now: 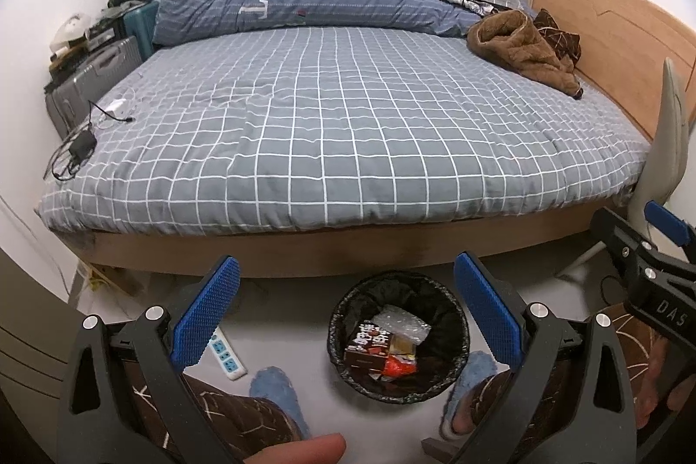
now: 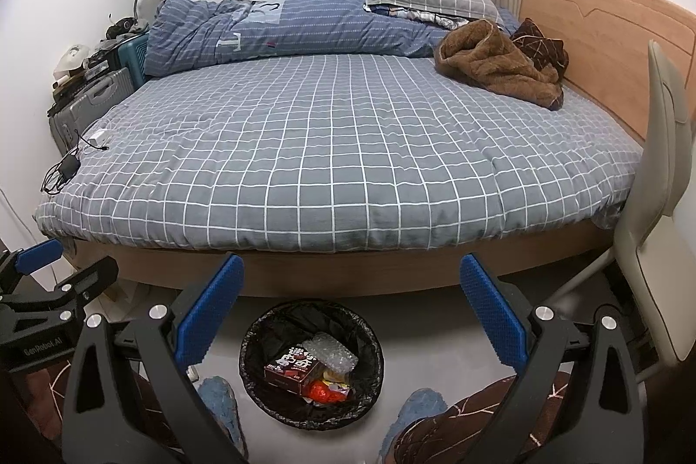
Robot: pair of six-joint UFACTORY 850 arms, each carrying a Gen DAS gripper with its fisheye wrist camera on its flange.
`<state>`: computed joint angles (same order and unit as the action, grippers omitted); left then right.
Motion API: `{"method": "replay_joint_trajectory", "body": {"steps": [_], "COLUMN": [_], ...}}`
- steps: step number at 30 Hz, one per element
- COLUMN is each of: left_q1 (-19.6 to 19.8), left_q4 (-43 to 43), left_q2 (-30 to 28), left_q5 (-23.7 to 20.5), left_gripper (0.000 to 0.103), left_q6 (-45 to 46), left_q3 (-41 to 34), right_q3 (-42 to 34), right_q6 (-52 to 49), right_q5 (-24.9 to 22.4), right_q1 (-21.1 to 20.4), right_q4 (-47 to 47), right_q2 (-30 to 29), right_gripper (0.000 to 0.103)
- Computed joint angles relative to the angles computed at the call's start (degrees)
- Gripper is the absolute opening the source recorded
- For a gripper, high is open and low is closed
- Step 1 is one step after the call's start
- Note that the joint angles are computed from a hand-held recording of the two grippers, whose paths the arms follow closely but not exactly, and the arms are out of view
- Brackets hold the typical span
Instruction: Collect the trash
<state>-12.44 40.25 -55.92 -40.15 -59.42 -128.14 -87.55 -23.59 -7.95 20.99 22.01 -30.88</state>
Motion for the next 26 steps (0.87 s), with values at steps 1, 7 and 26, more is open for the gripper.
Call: {"method": "replay_joint_trajectory", "body": {"steps": [1,7,26], "left_q1": [0.02,0.00,0.51], "left_q4": [-0.15,-0.51,1.14], "left_q2": [0.02,-0.07,1.25], "left_q5": [0.03,-0.27,0.25], "left_gripper": [0.097,0.097,0.097], "left_q6": [0.19,0.56,-1.37], "left_q3": [0.06,-0.12,1.74], "right_q3": [0.10,0.45,1.07], "right_q6": [-0.45,1.93,0.61], "right_q5": [0.06,0.27,0.60], "right_q1": [0.00,0.35,0.80], "right_q4": [0.39,-1.80,-0.05], "right_q2": [0.05,0.18,0.67], "right_gripper": [0.095,0.095,0.095]}}
